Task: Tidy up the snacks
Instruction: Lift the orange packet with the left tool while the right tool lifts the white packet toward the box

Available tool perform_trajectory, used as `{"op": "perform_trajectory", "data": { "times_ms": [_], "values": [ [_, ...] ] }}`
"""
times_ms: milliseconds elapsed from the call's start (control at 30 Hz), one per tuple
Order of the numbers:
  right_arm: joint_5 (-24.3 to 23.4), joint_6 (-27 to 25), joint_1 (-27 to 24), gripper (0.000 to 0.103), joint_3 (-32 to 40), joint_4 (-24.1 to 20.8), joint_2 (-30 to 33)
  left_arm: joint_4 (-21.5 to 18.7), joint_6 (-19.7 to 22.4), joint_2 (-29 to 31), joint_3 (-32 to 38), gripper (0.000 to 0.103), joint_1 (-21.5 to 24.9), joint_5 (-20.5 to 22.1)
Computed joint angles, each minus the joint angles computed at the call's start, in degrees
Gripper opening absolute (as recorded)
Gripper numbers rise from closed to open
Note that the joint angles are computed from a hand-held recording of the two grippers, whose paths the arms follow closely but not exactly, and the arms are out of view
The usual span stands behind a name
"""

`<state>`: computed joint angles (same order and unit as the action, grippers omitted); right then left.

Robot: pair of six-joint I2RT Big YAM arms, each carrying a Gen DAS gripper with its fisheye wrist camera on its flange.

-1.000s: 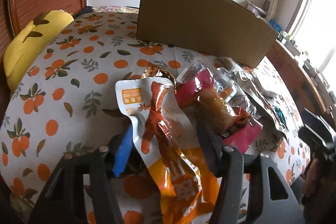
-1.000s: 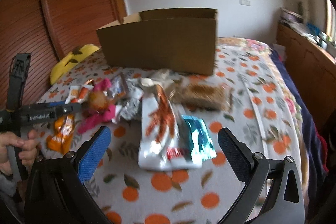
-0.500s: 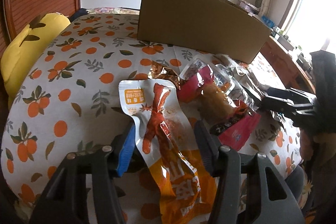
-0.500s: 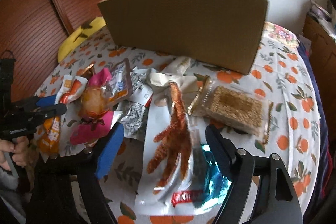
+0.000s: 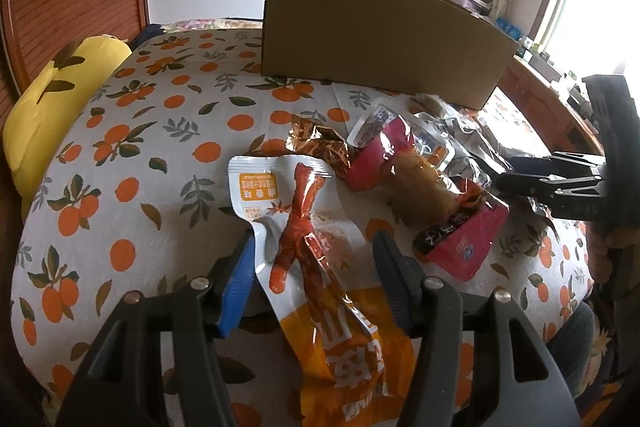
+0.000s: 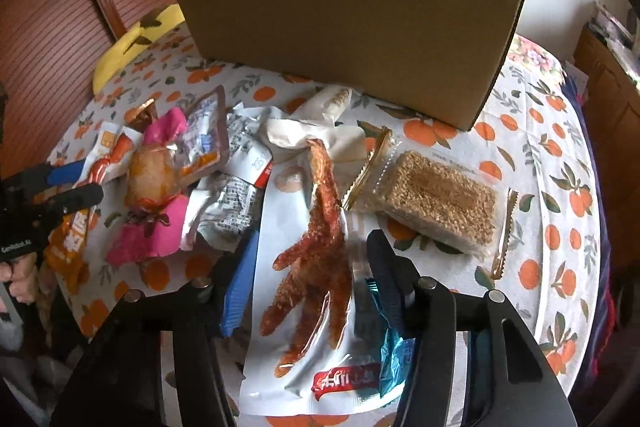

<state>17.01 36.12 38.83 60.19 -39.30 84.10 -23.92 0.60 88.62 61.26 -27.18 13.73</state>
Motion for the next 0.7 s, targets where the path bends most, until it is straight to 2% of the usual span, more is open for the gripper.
{"op": "perform_trajectory", "data": {
  "times_ms": [100, 200, 400, 433, 500, 533, 600, 700],
  "values": [
    [1.60, -0.90, 0.34, 0.060, 1.77, -2.19, 1.91, 0.09, 0.15, 0.12, 0.09, 0.058, -0.09, 0.08],
    [0.82, -0.56, -0.46, 0.066, 1.71, -1.70, 2.59, 0.11, 0.29, 0.14, 0.13, 0.057, -0.09, 0.22],
    [0.63, -0.80, -0.61, 0.063, 1.50, -1.22, 2.46, 0.10, 0.39, -0.50, -0.32, 0.054, -0.03, 1.71],
    [0.48, -0.41, -0.58, 0.061, 0.97, -0.59, 1.96, 0.09, 0.32, -0.73, -0.47, 0.054, 0.08, 2.20],
    [1.28, 0.25, -0.23, 0.049, -0.03, 0.57, 0.46, 0.09, 0.21, -1.13, -0.66, 0.053, 0.21, 2.76],
    [1.06, 0.68, -0.18, 0.040, -0.35, 1.08, -0.32, 0.16, 0.30, -1.42, -0.82, 0.053, 0.26, 2.84],
    [-0.40, 0.96, -0.17, 0.038, -0.75, 1.56, -1.22, 0.47, 0.26, -1.79, -1.08, 0.053, 0.25, 2.64],
    [0.24, 1.34, 0.43, 0.035, -1.08, 1.41, -1.51, 0.67, 0.06, -2.36, -1.53, 0.053, 0.46, 2.87]
  ]
}}
